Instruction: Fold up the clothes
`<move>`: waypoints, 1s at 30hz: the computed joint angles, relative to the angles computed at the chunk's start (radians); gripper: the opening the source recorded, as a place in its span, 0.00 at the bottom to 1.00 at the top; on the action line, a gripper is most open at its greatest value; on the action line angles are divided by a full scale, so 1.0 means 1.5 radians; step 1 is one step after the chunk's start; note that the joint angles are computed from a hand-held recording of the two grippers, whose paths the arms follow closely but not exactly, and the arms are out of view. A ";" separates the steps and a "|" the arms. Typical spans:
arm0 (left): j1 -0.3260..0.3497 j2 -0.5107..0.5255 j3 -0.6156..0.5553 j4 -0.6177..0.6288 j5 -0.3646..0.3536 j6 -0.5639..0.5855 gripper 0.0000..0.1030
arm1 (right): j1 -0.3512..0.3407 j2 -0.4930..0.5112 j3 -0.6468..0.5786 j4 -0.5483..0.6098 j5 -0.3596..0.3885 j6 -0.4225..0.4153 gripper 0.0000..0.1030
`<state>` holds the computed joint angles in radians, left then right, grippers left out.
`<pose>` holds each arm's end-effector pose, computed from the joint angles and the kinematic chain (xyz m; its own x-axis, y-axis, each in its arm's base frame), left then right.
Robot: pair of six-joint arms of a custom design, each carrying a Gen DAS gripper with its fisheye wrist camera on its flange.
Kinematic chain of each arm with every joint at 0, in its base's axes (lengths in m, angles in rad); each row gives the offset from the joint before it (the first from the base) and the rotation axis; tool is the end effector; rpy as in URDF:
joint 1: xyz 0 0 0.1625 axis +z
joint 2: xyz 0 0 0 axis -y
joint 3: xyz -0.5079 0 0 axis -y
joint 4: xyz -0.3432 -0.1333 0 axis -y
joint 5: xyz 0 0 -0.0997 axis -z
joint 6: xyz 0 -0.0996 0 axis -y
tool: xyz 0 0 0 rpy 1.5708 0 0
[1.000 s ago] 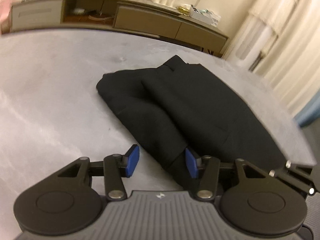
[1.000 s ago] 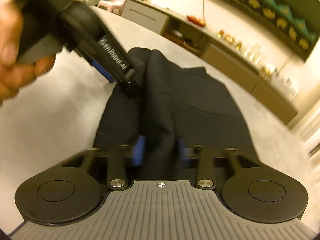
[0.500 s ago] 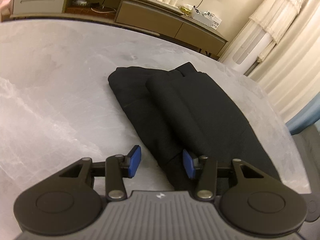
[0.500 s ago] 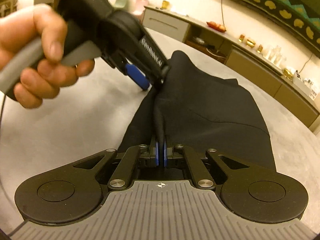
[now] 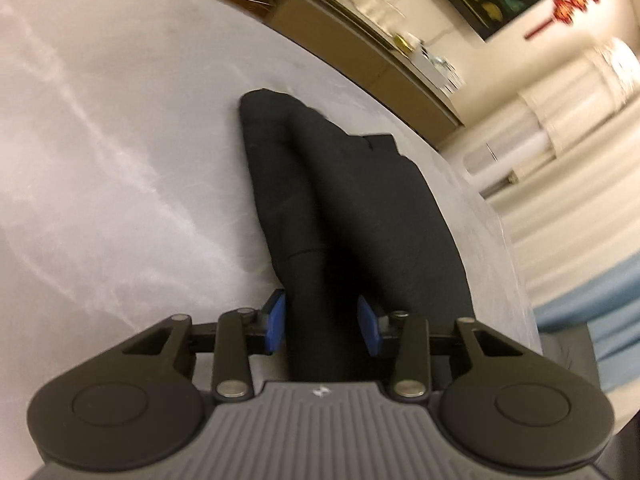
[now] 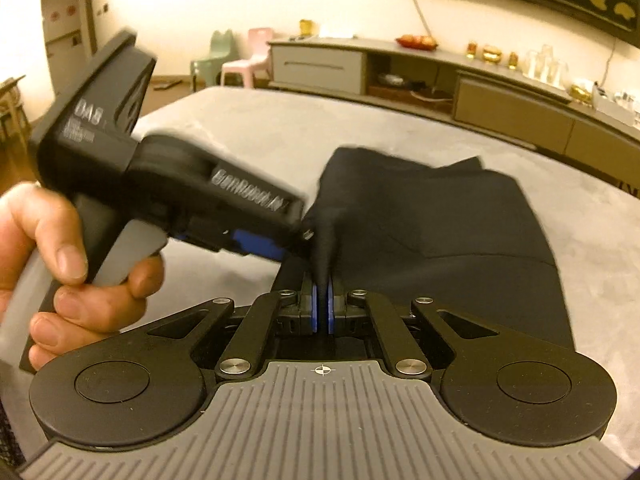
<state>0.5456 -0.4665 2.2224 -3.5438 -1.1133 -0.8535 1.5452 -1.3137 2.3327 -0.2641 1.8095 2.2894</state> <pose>-0.3414 -0.4147 -0.0122 -0.9886 0.0898 -0.1212 0.1366 0.8738 -0.4666 0.1017 -0.3139 0.2225 -0.6498 -0.3859 0.6549 -0.7163 0.5993 -0.3575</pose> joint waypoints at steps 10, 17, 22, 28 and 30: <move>0.027 0.009 0.030 -0.111 -0.029 -0.077 0.36 | 0.026 0.049 0.011 -0.069 0.035 -0.015 0.18; 0.012 -0.008 -0.007 -0.034 -0.016 0.043 0.54 | 0.032 0.091 0.032 -0.106 0.041 -0.083 0.51; -0.015 0.003 -0.054 0.104 0.059 0.115 0.47 | 0.044 0.116 0.061 -0.197 0.056 -0.160 0.50; 0.010 0.003 -0.043 0.065 0.012 0.095 0.22 | 0.044 0.105 0.037 -0.130 0.069 -0.150 0.45; 0.021 0.010 -0.033 0.019 -0.023 0.068 0.19 | 0.048 0.091 0.018 -0.088 0.102 -0.158 0.36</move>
<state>0.5770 -0.4509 2.1734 -3.5159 -1.1480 -0.7508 1.6180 -1.1766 2.3594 -0.3963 1.9620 2.0527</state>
